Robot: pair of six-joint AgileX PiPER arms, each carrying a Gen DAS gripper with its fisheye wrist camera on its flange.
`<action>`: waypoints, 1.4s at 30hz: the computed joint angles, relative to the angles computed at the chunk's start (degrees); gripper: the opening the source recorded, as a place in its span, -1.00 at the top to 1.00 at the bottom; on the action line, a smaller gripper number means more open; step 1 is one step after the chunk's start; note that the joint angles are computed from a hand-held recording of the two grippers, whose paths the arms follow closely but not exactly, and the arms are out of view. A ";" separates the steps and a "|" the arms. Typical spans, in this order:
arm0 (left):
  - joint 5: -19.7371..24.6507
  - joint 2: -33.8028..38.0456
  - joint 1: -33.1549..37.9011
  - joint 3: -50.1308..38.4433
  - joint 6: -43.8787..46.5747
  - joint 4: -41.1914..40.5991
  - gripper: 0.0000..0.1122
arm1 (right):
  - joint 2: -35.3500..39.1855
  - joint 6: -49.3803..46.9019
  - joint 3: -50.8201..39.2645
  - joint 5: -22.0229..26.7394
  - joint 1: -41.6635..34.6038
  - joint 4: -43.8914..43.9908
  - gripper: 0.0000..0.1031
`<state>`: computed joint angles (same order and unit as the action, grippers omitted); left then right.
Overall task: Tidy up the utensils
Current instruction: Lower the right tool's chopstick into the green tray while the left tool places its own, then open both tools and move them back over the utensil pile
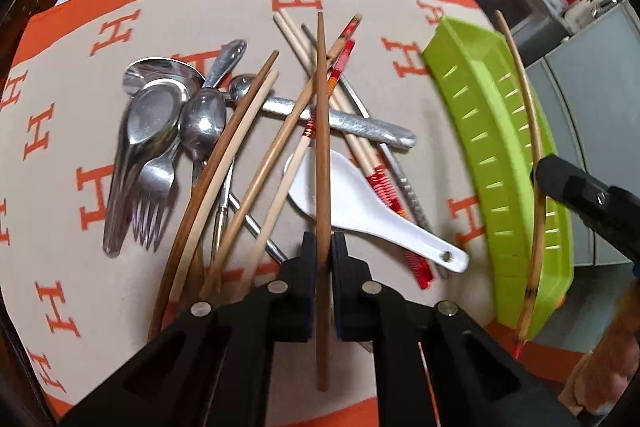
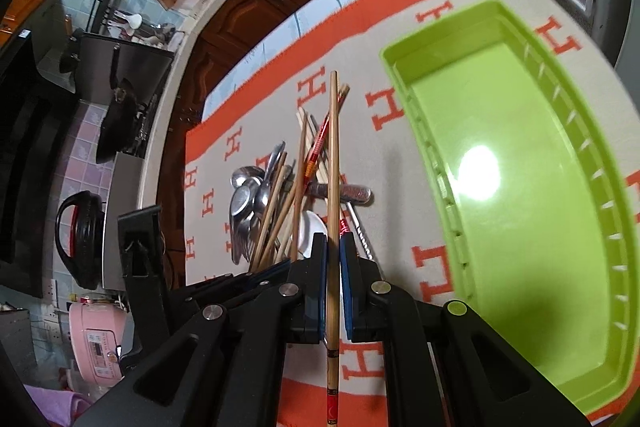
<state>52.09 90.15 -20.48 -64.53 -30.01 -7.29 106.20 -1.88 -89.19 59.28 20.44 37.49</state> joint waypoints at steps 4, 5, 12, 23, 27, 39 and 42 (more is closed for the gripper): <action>0.60 -3.15 -2.57 -1.33 -3.12 -0.43 0.92 | -2.71 -0.67 -2.18 2.04 -4.27 -4.77 0.88; 0.89 -3.44 -3.49 -2.35 -3.86 -0.27 0.92 | -3.34 -0.55 -2.82 2.42 -5.37 -6.85 0.88; 2.24 -1.25 -6.31 -11.50 -3.71 -2.60 0.92 | -3.95 -0.49 -5.53 3.12 -5.86 -27.67 0.88; 1.43 9.97 -10.86 -21.65 -5.55 -5.06 0.92 | -4.70 -4.02 -0.66 2.20 -7.70 -33.79 0.76; 1.04 11.98 -11.50 -22.75 -6.38 -5.59 0.92 | -10.01 -3.82 1.83 0.55 -11.95 -31.04 0.58; 1.99 18.77 -13.67 -27.51 -9.11 -6.25 0.62 | -24.99 -0.47 6.02 4.38 -19.18 -26.16 0.43; 2.84 17.88 -14.59 -27.48 -9.19 -4.87 0.62 | -26.00 -1.55 6.32 5.55 -20.37 -25.25 0.42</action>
